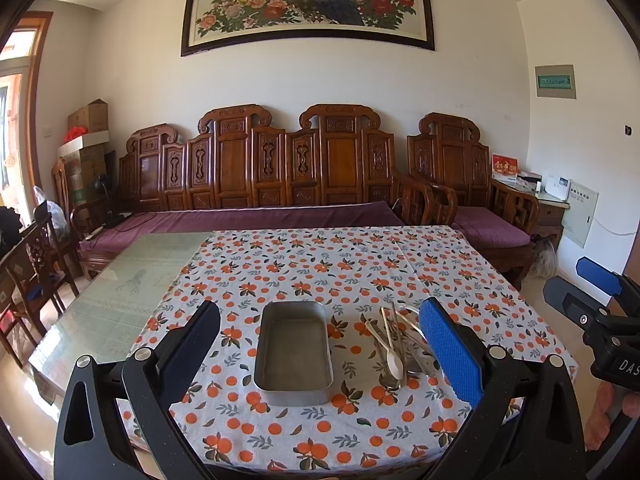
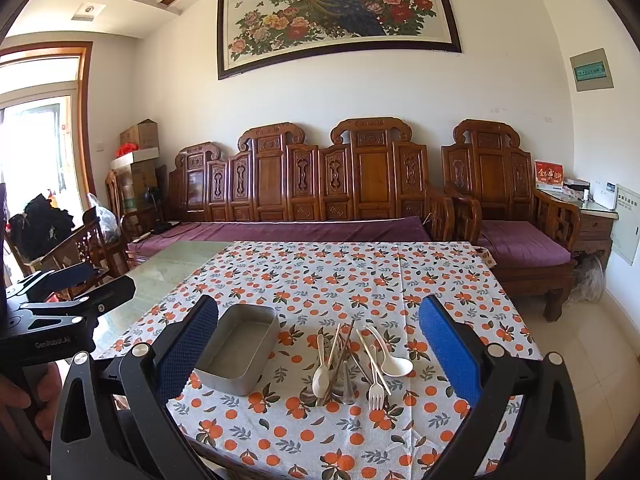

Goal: Organize utensils

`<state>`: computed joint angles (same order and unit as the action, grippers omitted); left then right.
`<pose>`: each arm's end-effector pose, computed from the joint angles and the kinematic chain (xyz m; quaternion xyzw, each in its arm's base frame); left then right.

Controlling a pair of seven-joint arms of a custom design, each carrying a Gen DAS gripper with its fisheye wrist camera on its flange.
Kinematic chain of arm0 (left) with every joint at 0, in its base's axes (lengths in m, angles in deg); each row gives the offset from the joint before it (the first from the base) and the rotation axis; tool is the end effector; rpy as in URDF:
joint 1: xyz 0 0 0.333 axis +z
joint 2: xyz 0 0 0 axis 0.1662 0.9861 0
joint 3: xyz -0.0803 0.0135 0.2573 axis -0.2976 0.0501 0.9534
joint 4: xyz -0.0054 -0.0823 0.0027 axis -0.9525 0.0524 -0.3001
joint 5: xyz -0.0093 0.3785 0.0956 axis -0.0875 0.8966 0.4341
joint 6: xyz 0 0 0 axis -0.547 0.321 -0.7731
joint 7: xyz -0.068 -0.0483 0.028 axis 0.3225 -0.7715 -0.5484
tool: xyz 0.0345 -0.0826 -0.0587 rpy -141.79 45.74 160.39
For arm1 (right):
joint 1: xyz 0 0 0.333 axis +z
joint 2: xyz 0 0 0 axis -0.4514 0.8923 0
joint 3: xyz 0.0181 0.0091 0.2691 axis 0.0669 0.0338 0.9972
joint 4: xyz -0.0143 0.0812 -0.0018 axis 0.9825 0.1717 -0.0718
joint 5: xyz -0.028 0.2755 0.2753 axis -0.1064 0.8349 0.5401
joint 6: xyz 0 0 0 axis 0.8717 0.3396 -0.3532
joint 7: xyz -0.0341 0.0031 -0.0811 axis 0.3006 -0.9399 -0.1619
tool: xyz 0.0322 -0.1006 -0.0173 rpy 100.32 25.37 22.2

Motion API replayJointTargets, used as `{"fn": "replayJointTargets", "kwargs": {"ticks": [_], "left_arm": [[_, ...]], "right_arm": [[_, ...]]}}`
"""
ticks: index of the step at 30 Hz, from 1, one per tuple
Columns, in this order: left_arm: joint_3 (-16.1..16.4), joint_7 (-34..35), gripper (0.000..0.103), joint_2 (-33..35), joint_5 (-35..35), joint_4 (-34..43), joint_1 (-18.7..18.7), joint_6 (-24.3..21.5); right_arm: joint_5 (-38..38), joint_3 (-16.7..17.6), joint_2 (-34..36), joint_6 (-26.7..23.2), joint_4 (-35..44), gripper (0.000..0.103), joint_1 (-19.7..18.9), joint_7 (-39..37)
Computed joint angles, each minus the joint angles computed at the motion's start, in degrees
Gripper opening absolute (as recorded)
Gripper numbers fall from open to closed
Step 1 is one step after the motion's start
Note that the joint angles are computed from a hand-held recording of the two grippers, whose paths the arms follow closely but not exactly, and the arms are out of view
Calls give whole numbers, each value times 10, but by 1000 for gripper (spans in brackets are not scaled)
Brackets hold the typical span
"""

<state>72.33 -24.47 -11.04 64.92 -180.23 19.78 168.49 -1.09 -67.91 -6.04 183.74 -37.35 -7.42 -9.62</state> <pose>0.4652 -0.0470 0.7040 -0.6665 0.5168 -0.3203 0.4314 0.5426 0.2346 0.7138 -0.7032 0.4386 -0.2466 0.5024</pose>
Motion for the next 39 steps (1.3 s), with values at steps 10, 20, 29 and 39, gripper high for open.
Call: {"fn": "replayJointTargets", "kwargs": {"ticks": [10,20,29,39], "left_arm": [[3,7,97,-8,-6,-2,-1,-3],[-2,-4,97,1,1,14,-1,-6],[-1,-6,97,-1,3,11,-1,-2],[-3,-9,97,-1,4,11,0,0]], "right_arm": [[5,-1,-4,7,-9,101,1,-4],[7,-1,-4,9,-9,101,1,-7],[-1,0,-10,2,-8,101,2,4],[6,-2,-11,9,-13,101,2,-4]]}}
